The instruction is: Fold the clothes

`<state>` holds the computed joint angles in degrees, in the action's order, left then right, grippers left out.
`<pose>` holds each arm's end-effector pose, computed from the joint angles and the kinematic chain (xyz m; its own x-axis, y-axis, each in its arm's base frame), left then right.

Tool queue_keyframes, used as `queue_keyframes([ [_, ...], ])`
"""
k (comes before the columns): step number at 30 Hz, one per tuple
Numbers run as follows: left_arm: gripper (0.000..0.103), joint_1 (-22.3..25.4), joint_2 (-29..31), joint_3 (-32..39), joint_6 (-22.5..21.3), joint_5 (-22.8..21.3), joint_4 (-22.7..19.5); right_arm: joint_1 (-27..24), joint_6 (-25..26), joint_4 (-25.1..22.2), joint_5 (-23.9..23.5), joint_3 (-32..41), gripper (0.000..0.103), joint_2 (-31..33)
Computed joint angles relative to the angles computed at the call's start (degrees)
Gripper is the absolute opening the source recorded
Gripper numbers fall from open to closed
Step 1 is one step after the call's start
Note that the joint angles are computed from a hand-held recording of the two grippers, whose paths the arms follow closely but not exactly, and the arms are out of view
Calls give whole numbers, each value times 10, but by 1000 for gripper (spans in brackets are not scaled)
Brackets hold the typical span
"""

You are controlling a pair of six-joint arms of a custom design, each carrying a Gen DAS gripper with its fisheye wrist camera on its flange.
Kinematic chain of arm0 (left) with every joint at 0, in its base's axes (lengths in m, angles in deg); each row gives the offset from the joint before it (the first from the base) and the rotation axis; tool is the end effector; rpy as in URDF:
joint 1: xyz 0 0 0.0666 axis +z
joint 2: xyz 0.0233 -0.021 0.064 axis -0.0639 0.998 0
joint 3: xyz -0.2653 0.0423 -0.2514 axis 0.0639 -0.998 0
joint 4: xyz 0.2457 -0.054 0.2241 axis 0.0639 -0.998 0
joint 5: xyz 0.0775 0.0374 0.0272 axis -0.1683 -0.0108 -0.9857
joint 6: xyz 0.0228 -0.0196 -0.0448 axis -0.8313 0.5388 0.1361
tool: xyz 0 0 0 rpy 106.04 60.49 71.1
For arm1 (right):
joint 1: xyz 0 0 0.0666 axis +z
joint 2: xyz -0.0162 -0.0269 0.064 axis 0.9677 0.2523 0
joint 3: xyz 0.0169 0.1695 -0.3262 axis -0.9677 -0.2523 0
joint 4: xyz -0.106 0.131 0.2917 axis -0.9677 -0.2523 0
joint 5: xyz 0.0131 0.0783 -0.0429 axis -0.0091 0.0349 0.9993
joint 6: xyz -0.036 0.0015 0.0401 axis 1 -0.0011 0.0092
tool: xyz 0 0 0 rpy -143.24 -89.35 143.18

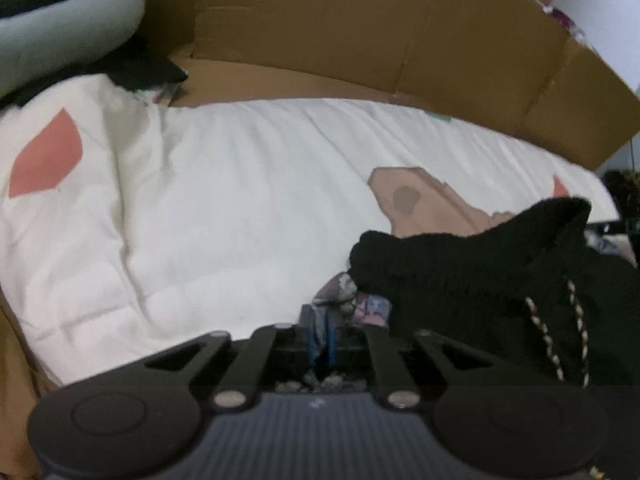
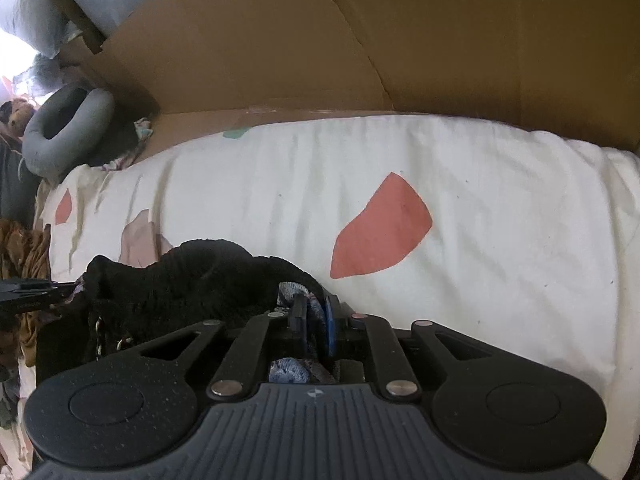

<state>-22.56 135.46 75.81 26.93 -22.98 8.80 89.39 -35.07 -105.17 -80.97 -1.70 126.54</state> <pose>0.3767 -0.1381 0.3034 -0.7629 0.3934 -0.5130 0.5242 0.8409 -0.1345 0.2392 0.0629 0.3076 -0.7979 0.3665 -0.4787 0.1671 0.8973 0.4086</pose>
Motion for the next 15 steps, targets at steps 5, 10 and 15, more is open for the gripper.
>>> queue_keyframes([
  [5,27,10,-13,2,8,3,19,-9,14,5,4,2,40,-28],
  [10,39,16,-19,6,12,27,40,-8,67,5,-4,25,40,-23],
  [15,45,0,-3,16,-26,34,28,40,148,-35,18,54,46,25],
])
